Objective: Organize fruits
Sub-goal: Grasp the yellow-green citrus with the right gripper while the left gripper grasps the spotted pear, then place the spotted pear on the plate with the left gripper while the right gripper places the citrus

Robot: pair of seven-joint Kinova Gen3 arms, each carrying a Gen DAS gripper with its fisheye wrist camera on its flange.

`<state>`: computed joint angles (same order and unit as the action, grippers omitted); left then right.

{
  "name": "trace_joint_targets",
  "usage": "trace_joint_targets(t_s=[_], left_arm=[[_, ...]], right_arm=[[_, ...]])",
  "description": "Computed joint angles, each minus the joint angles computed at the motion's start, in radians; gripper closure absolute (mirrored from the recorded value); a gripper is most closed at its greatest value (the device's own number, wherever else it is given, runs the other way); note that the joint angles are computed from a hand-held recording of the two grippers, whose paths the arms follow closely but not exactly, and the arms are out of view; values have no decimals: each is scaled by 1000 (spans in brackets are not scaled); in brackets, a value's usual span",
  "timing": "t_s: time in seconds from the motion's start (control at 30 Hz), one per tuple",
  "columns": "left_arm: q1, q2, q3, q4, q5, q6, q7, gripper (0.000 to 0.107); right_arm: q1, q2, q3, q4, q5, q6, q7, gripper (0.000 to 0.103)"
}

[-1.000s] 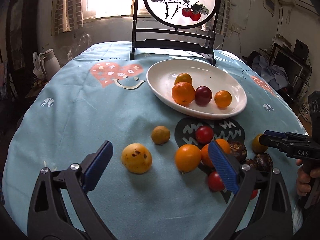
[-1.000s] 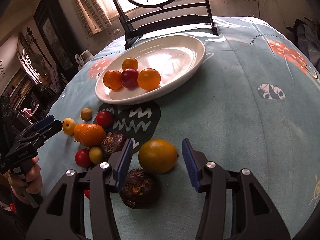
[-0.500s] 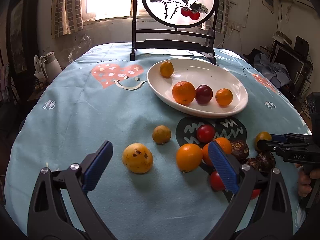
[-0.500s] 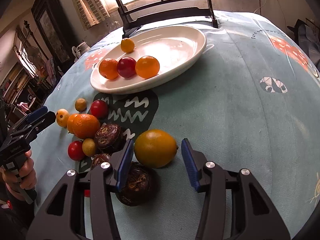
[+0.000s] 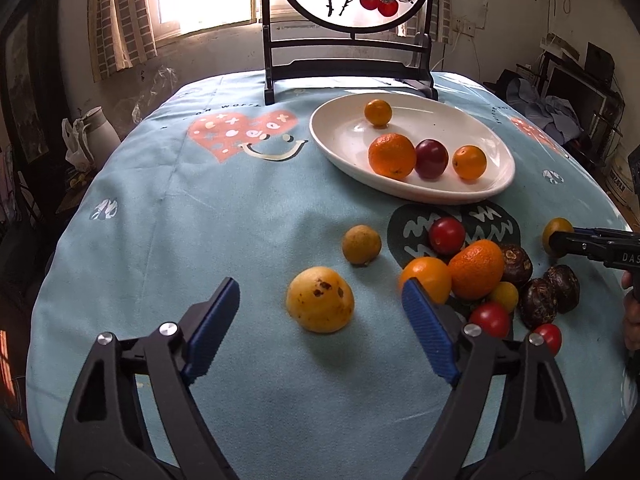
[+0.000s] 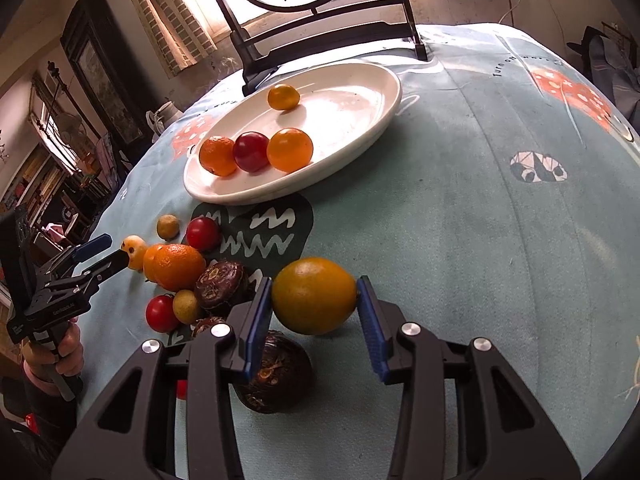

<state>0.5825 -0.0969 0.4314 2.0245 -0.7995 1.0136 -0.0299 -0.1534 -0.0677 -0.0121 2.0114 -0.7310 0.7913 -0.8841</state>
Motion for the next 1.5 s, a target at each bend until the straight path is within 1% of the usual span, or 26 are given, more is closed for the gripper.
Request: trace_joint_targets(t_s=[0.1,0.17,0.2,0.23,0.4,0.57,0.63,0.9,1.0,1.07,1.13,1.17,1.2,1.23,1.27,1.3,1.37,1.4,1.43,1.5], left_arm=[[4,9,-2,-1,2,-8,-14,28],[2,14,-14,-2,17,-21,-35,38],[0,17,-21,-3,28,-27,-45,46],[-3,20,-27,-4,38,-32,-54,51],[-8,31,-44,-4,61,-43,-65,53],[-9,48,-55,-12,63,-37,-68,53],[-11,48,-78,-10,92,-58,-96,68],[-20,42,-68,-2,86,-65,-76,69],[-21,27,-63,6,76,-70,-50,69],[-28,7,-59,12,73,-89,-38,69],[-43,-14,-58,12,71,-129,-41,69],[-54,-20,-60,5,75,-153,-56,69],[-65,-17,-59,-11,75,-165,-74,69],[-75,-9,-55,-33,69,-168,-88,69],[-83,2,-52,-55,58,-169,-98,69],[-90,14,-52,-75,44,-176,-106,69],[-99,47,-70,-125,41,-193,-138,69],[-101,63,-83,-146,41,-207,-152,69],[-103,83,-96,-170,40,-217,-168,69],[-98,129,-124,-223,39,-214,-192,69]], right_arm=[[-1,-4,0,3,0,-6,-1,60],[-2,-6,0,4,3,-9,-5,60],[-3,-7,0,4,3,-10,-5,60],[-4,-8,0,5,4,-11,-5,60],[-6,-15,5,8,-2,-10,3,60],[-7,-21,9,10,-7,-10,9,60],[-8,-24,11,12,-10,-10,13,60],[-9,-28,17,16,-16,-11,19,60],[-10,-31,21,19,-30,-8,39,60],[-11,-35,31,26,-67,-6,82,60],[-2,-39,38,30,-121,-1,140,60],[-9,-31,57,22,-155,20,166,60],[-34,-20,90,15,-193,39,192,60],[-48,-14,105,11,-229,42,215,60],[-53,-13,101,7,-253,29,228,60],[-49,-15,79,0,-260,0,230,60],[-3,-17,-4,-5,-297,-81,251,60],[4,-9,-31,-13,-309,-122,253,60],[-7,3,-39,-23,-314,-163,249,60],[-50,38,-33,-53,-278,-234,200,60]])
